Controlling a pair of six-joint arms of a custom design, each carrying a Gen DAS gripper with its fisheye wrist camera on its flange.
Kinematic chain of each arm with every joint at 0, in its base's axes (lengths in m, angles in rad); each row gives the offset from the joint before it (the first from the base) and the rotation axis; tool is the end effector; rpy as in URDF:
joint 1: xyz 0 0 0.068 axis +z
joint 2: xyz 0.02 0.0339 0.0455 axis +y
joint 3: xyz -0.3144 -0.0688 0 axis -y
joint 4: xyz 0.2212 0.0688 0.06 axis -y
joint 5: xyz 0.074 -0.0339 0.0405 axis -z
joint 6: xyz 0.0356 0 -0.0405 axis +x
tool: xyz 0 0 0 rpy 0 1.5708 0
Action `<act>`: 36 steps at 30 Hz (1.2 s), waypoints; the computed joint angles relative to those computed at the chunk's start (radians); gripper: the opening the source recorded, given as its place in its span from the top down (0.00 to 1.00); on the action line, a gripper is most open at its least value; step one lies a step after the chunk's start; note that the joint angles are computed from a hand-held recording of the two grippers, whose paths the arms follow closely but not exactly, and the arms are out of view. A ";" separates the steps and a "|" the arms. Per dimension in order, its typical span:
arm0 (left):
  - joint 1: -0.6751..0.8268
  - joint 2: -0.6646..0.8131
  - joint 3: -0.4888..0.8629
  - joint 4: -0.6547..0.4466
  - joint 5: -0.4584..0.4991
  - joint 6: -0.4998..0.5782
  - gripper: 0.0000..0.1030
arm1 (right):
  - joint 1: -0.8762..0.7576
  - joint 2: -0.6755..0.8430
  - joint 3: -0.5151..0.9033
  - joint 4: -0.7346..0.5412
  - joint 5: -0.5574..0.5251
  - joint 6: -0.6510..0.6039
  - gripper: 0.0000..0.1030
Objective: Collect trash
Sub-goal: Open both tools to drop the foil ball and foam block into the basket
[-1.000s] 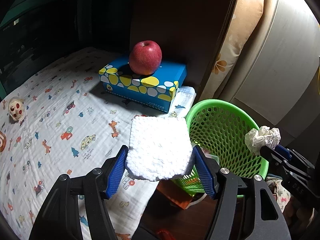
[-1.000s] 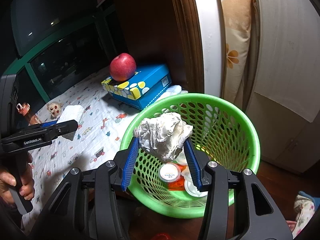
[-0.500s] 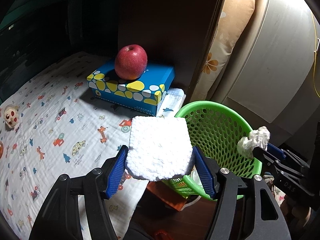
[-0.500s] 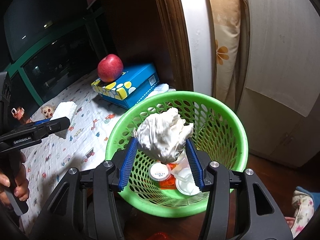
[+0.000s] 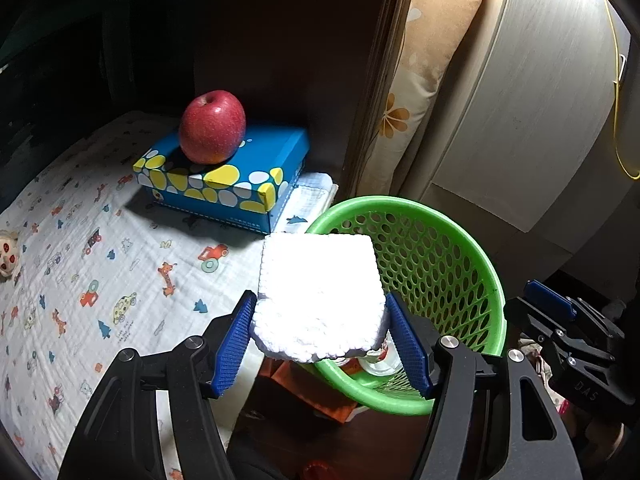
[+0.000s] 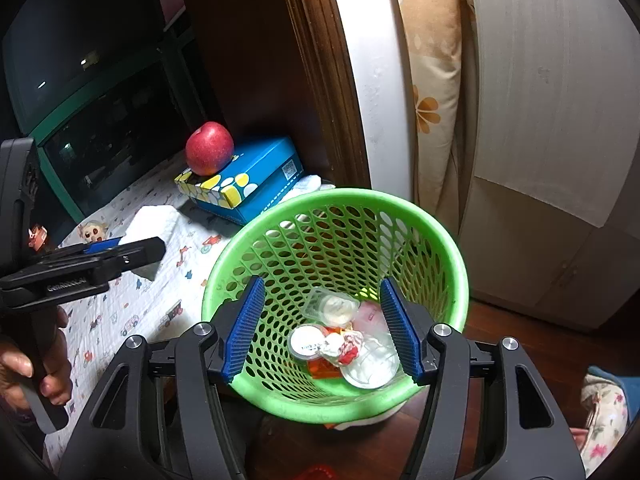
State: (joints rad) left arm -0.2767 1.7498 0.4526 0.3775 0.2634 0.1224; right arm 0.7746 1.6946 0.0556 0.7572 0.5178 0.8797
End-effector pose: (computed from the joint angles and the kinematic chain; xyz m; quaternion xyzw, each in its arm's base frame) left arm 0.2468 -0.0797 0.1399 0.2274 0.9123 -0.1485 0.3065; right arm 0.1341 0.1065 0.1197 0.1341 0.9041 0.0771 0.3984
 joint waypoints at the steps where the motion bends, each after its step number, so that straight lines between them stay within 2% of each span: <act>1: -0.015 0.003 0.000 0.003 -0.005 -0.006 0.38 | 0.006 -0.008 -0.004 -0.006 0.007 0.005 0.39; 8: -0.092 0.038 0.015 0.016 -0.019 -0.038 0.38 | 0.070 -0.054 -0.016 -0.070 0.063 0.052 0.33; 15: -0.138 0.067 0.036 0.016 -0.014 -0.055 0.38 | 0.110 -0.077 -0.043 -0.082 0.092 0.099 0.32; 18: -0.143 0.080 0.045 0.014 -0.008 -0.058 0.36 | 0.132 -0.087 -0.039 -0.103 0.106 0.118 0.30; 21: -0.143 0.085 0.044 0.018 -0.007 -0.062 0.30 | 0.142 -0.085 -0.040 -0.103 0.109 0.124 0.30; 36: 0.002 0.005 -0.016 0.025 0.017 -0.001 0.22 | 0.196 -0.043 0.015 -0.109 0.106 0.143 0.24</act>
State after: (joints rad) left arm -0.2745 1.7546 0.4371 0.4023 0.2802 0.1215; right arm 0.9708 1.6518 0.0707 0.6483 0.6240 1.0232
